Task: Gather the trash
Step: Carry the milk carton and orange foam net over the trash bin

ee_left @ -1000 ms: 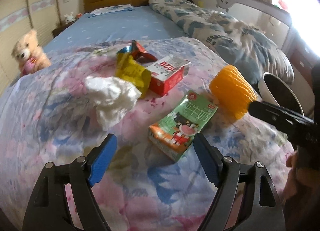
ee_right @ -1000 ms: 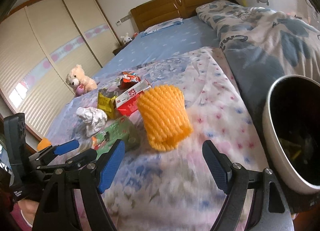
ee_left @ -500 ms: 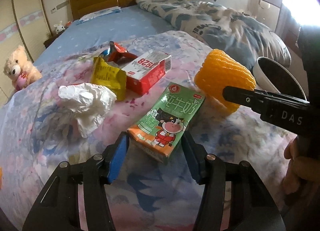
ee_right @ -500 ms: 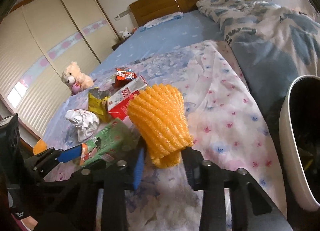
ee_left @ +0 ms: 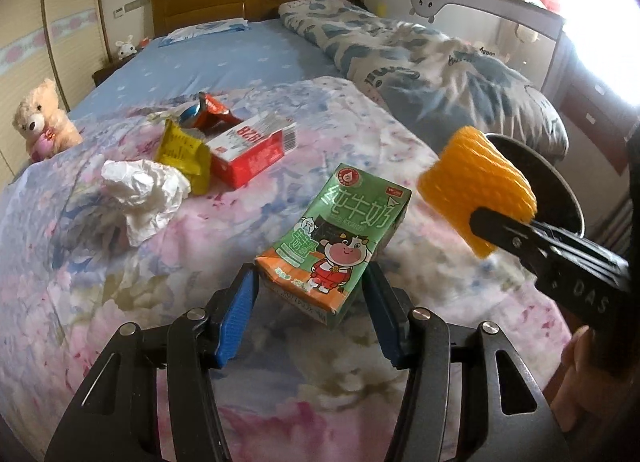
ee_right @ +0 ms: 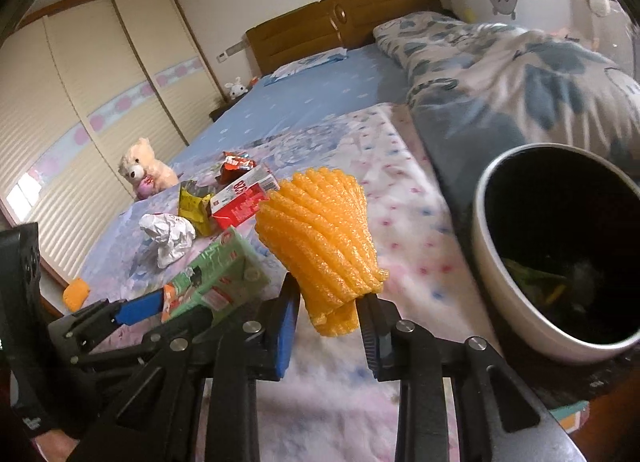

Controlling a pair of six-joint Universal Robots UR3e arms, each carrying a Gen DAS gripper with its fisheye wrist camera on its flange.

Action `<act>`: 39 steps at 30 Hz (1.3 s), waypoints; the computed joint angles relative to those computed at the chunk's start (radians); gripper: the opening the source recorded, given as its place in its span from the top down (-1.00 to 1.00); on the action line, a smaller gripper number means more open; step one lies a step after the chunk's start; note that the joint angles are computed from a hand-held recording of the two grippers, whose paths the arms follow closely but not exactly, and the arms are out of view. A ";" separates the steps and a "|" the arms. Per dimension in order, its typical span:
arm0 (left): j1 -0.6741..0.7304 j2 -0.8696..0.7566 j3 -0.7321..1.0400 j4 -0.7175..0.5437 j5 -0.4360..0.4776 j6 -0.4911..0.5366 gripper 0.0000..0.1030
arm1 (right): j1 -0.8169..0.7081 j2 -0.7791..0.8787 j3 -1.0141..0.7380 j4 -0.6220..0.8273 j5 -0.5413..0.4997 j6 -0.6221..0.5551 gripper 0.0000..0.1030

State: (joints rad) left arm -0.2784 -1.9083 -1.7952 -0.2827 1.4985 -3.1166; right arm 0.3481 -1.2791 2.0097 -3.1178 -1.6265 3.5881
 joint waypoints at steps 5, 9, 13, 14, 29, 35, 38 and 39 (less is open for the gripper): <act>-0.046 -0.012 0.037 -0.013 0.023 -0.021 -0.04 | -0.012 -0.087 0.089 -0.008 -0.032 0.012 0.45; -0.081 -0.027 0.071 -0.027 0.035 -0.031 -0.04 | -0.029 -0.153 0.154 -0.010 -0.048 0.023 0.45; -0.117 -0.049 0.113 -0.042 0.053 -0.040 -0.04 | -0.053 -0.222 0.213 0.001 -0.057 0.026 0.45; -0.125 -0.054 0.125 -0.047 0.056 -0.043 -0.04 | -0.059 -0.240 0.228 0.002 -0.060 0.026 0.45; -0.232 -0.147 0.309 -0.122 0.084 -0.066 -0.04 | -0.194 -0.466 0.406 0.044 -0.032 0.003 0.45; -0.268 -0.192 0.387 -0.157 0.087 -0.075 -0.04 | -0.253 -0.537 0.446 0.082 -0.014 -0.021 0.45; -0.282 -0.211 0.422 -0.170 0.089 -0.076 -0.04 | -0.274 -0.567 0.455 0.106 -0.008 -0.029 0.45; -0.286 -0.218 0.434 -0.176 0.090 -0.076 -0.04 | -0.286 -0.577 0.460 0.111 -0.001 -0.037 0.45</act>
